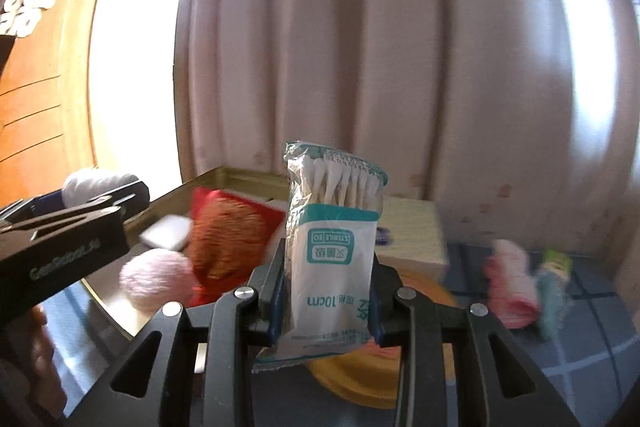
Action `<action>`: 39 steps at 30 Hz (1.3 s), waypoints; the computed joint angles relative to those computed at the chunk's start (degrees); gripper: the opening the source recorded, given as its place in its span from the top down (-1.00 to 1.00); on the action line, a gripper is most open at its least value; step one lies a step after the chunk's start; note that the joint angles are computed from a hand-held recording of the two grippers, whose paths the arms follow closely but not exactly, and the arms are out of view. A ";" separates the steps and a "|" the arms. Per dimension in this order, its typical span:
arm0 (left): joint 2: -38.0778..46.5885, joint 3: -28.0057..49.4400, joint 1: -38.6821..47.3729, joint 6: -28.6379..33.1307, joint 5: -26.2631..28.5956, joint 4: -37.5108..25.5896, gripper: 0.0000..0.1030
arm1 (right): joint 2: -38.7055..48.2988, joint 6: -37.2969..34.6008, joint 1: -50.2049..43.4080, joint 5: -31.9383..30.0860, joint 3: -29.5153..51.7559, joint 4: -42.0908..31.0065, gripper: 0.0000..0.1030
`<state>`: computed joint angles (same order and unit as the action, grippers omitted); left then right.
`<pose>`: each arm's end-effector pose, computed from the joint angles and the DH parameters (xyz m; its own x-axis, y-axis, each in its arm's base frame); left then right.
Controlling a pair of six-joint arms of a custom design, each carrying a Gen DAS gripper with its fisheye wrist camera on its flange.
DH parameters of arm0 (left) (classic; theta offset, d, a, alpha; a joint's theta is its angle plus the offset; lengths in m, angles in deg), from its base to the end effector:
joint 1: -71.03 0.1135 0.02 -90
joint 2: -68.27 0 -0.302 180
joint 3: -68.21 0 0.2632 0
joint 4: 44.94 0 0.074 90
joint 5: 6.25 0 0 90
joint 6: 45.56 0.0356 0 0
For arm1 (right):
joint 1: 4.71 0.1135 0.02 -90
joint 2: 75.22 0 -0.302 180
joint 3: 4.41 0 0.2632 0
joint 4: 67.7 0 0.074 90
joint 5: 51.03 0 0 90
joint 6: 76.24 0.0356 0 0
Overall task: Organize soft objects
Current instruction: 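Lower the swab pack into the tray with the right tool while the left tool releases the towel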
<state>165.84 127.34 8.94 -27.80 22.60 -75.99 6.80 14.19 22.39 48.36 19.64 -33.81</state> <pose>0.1670 -0.2486 0.1638 -0.4030 -0.2209 -0.8881 -0.3313 0.9398 -0.0834 0.1961 0.0938 0.1449 -0.3656 -0.1788 -0.9135 -0.3141 0.9475 -0.0597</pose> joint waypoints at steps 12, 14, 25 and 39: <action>-0.42 0.35 10.92 15.44 11.25 6.73 -0.52 | 12.51 2.05 0.25 -11.11 26.47 -31.63 0.33; -0.32 0.88 12.53 16.19 13.45 6.83 -0.52 | 15.02 0.95 0.07 -10.20 31.21 -36.48 0.33; 3.65 6.60 20.49 22.51 24.53 4.56 -0.53 | 25.35 -0.74 0.16 -4.89 47.06 -47.49 0.33; 2.31 3.97 18.50 20.00 26.35 6.59 -0.99 | 22.42 5.05 -8.54 -29.34 45.21 -45.94 -0.34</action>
<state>168.15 131.31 27.44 -7.81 48.95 -69.40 29.22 19.25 13.85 19.02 64.84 -79.75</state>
